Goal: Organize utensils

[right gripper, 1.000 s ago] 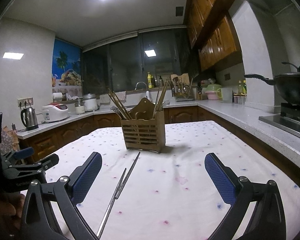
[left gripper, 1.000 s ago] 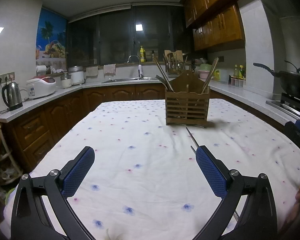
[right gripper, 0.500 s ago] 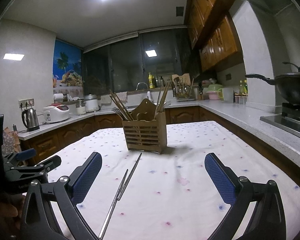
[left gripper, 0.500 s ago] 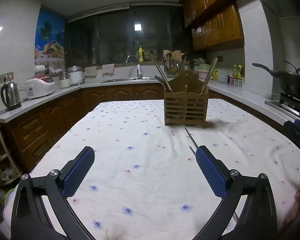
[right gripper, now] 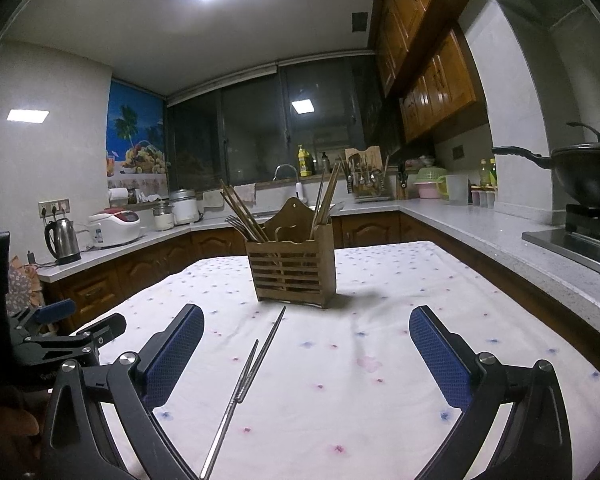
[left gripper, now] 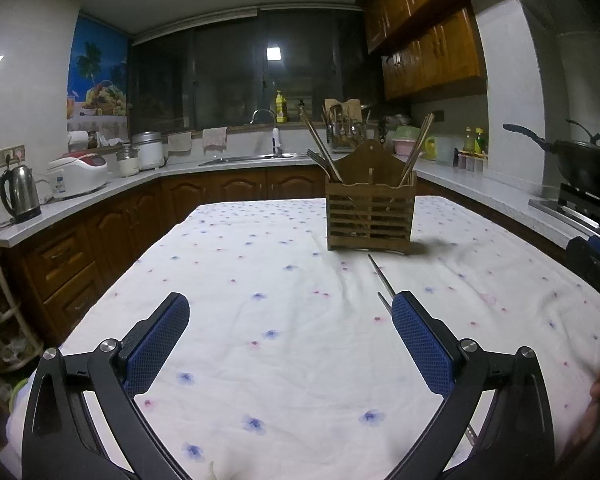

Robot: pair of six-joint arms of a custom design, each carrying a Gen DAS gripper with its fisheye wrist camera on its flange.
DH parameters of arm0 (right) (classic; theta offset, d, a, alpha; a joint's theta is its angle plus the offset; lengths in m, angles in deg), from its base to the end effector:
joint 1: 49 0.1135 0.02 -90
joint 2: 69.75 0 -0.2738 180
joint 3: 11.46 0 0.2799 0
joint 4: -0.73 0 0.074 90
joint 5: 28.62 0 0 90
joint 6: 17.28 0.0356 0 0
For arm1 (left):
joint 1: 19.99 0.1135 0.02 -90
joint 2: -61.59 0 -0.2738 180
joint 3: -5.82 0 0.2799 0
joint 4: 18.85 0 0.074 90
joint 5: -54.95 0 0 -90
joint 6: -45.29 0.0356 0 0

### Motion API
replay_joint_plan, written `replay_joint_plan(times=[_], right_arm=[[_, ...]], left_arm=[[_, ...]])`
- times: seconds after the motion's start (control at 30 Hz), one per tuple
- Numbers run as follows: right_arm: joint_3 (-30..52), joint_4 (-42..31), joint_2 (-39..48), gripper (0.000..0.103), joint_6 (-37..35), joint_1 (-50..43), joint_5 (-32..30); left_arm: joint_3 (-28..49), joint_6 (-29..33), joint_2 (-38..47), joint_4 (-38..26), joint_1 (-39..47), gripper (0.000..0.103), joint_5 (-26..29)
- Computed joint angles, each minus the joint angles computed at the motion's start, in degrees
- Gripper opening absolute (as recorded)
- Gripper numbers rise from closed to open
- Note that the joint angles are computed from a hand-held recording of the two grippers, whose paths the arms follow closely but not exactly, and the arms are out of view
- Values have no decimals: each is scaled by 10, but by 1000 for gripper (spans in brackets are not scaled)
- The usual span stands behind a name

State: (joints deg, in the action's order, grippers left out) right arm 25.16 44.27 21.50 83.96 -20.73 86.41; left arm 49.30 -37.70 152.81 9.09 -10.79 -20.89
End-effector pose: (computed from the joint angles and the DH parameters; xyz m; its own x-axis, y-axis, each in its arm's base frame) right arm 0.2645 0.1252 0.1386 -0.1785 0.1045 -0.9784 -0.0292 0.9933 0.1115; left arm 0.3135 0.0420 0.1433 -0.3231 0.0676 -0.9440 0.1125 0.9931 0.0326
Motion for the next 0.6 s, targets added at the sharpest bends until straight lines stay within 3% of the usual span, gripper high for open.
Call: replay_joint_plan(times=[0.6], right_arm=[[2,-3,0,103,1,-1,0]], left_arm=[[4,-2,3,-6,5,103,5]])
